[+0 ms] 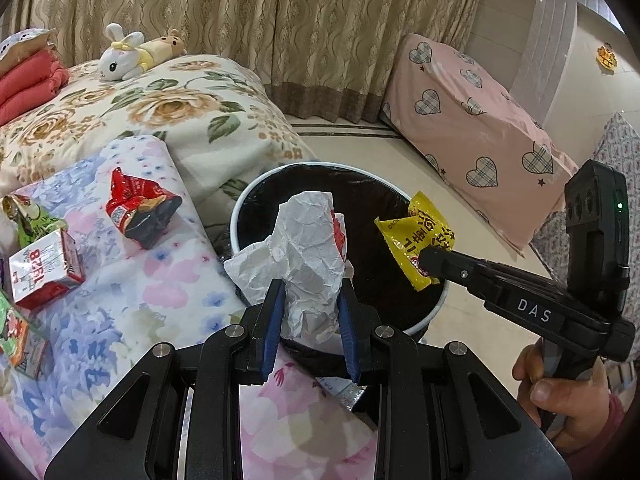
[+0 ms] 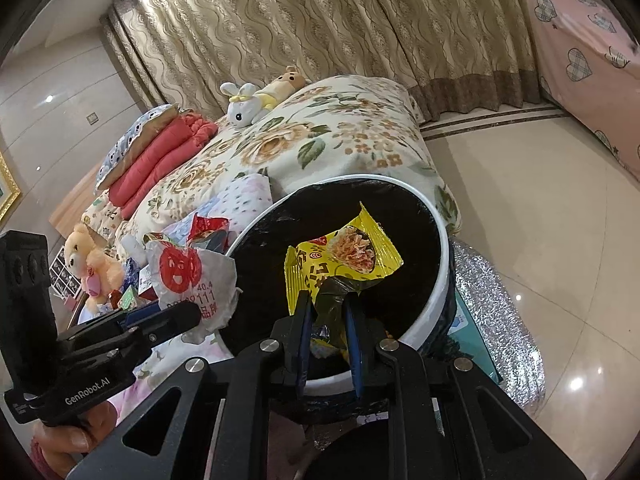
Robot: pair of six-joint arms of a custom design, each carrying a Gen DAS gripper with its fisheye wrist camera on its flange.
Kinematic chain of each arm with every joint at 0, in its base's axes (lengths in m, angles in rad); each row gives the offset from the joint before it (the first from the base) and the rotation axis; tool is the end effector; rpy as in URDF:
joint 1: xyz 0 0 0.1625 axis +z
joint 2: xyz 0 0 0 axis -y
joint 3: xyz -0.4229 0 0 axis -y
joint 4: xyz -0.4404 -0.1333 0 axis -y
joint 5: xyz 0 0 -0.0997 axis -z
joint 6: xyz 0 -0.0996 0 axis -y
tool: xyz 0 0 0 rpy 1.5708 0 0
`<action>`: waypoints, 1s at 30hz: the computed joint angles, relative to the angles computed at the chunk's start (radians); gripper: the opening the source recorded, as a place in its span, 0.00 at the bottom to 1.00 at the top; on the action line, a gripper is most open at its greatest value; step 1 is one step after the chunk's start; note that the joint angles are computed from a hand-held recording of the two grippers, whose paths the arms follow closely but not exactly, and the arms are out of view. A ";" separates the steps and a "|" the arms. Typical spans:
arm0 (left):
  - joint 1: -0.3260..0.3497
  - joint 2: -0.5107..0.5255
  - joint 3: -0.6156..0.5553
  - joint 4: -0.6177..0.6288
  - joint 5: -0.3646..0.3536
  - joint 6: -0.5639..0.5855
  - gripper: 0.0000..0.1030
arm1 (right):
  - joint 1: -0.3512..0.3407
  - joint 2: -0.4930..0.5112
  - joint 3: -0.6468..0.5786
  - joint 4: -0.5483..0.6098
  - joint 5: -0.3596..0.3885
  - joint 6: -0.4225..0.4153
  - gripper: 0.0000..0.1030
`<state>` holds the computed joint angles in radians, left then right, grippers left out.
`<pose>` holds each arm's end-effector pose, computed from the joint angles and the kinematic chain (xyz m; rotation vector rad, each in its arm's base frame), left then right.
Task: Collect trash
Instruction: 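Carry tissue and yellow bag over the bin and open both tools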
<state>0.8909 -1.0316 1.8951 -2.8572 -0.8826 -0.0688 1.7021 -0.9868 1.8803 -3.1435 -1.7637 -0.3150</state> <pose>-0.2406 -0.6102 0.1614 0.5745 2.4674 -0.8357 0.1981 -0.6276 0.1587 0.5153 -2.6939 0.9400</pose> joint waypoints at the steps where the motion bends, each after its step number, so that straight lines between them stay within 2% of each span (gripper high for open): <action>1: 0.000 0.004 -0.004 0.002 0.000 0.000 0.24 | -0.001 0.000 -0.002 0.004 0.000 0.000 0.16; 24: 0.022 0.060 -0.075 0.050 -0.001 0.007 0.25 | -0.008 0.031 -0.077 0.100 -0.018 -0.002 0.19; 27: 0.021 0.062 -0.078 0.055 0.010 0.000 0.32 | -0.010 0.029 -0.083 0.118 -0.012 0.008 0.22; 29: 0.019 0.060 -0.075 0.056 0.017 -0.007 0.42 | -0.012 0.026 -0.082 0.120 -0.008 0.015 0.29; 30: 0.018 0.059 -0.072 0.053 0.020 -0.008 0.47 | -0.014 0.024 -0.080 0.117 -0.005 0.017 0.39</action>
